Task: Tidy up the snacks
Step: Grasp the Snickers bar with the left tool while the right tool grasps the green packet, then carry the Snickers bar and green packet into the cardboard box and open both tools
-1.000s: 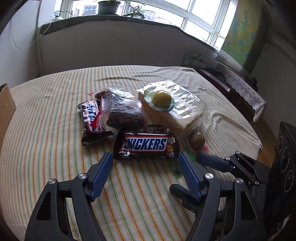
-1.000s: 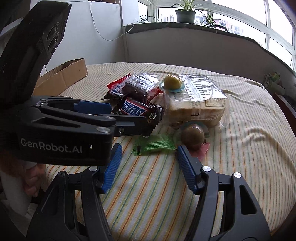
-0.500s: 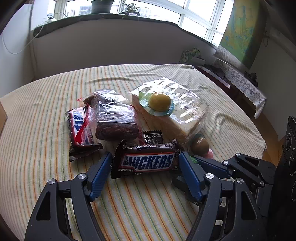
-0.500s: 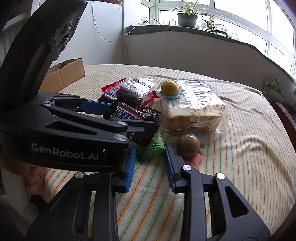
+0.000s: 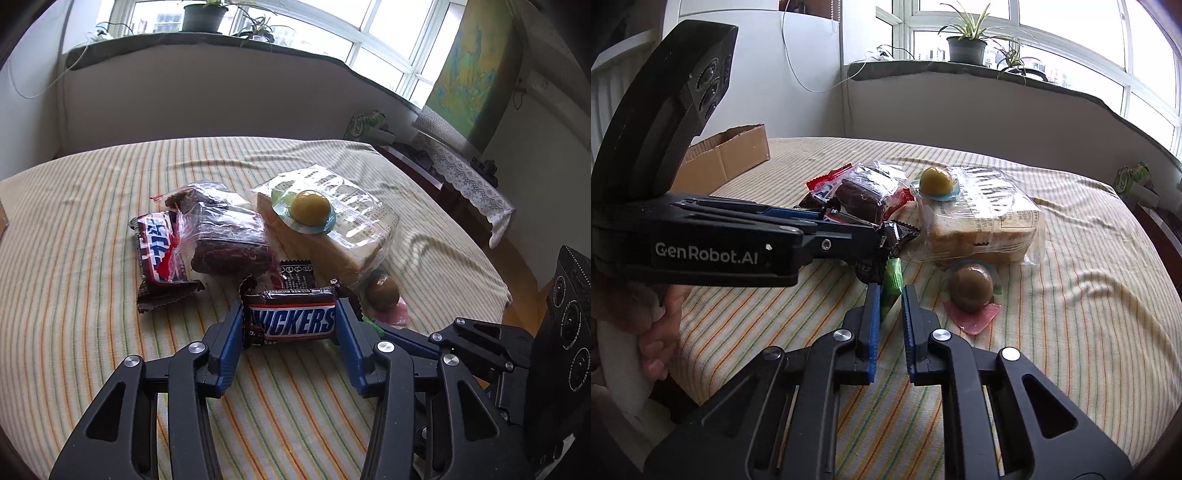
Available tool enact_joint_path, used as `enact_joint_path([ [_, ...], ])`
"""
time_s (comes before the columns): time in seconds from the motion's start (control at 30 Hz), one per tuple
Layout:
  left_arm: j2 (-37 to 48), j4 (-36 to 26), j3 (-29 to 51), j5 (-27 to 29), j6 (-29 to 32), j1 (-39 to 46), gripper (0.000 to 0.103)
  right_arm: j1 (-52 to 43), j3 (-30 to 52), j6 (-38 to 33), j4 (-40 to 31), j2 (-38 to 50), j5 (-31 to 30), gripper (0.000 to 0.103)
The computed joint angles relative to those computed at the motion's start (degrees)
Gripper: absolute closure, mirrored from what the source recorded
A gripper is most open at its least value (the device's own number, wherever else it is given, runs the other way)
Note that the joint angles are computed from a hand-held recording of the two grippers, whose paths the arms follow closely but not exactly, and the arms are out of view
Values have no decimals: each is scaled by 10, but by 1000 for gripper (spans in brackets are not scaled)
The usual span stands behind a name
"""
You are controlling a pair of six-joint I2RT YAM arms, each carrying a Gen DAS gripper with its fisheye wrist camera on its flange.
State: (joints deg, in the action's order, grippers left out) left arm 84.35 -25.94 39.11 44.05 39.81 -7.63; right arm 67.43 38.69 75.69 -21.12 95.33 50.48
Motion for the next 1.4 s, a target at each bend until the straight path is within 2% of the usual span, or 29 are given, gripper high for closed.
enact_joint_path([
  [0.3,19,-54,39,38,35,79,57,5,-33,27,40,-24,8,95],
  [0.67,-3,-56,28,58,48,108,57,22,-23,75,-13,-49,52,95],
  [0.8,-25,-76,35,81,52,118,57,24,2,86,-78,-89,91,95],
  [0.9,-58,-96,52,106,50,125,57,28,48,88,-167,-120,130,95],
  [1.0,-82,-134,84,144,62,148,57,40,110,112,-266,-118,166,95],
  [1.1,-90,-174,111,174,87,177,57,49,163,134,-335,-101,183,95],
  [1.23,-74,-224,137,199,133,213,57,49,206,122,-356,-78,186,95],
  [1.4,-45,-251,161,216,163,245,57,37,239,53,-316,-57,177,95],
])
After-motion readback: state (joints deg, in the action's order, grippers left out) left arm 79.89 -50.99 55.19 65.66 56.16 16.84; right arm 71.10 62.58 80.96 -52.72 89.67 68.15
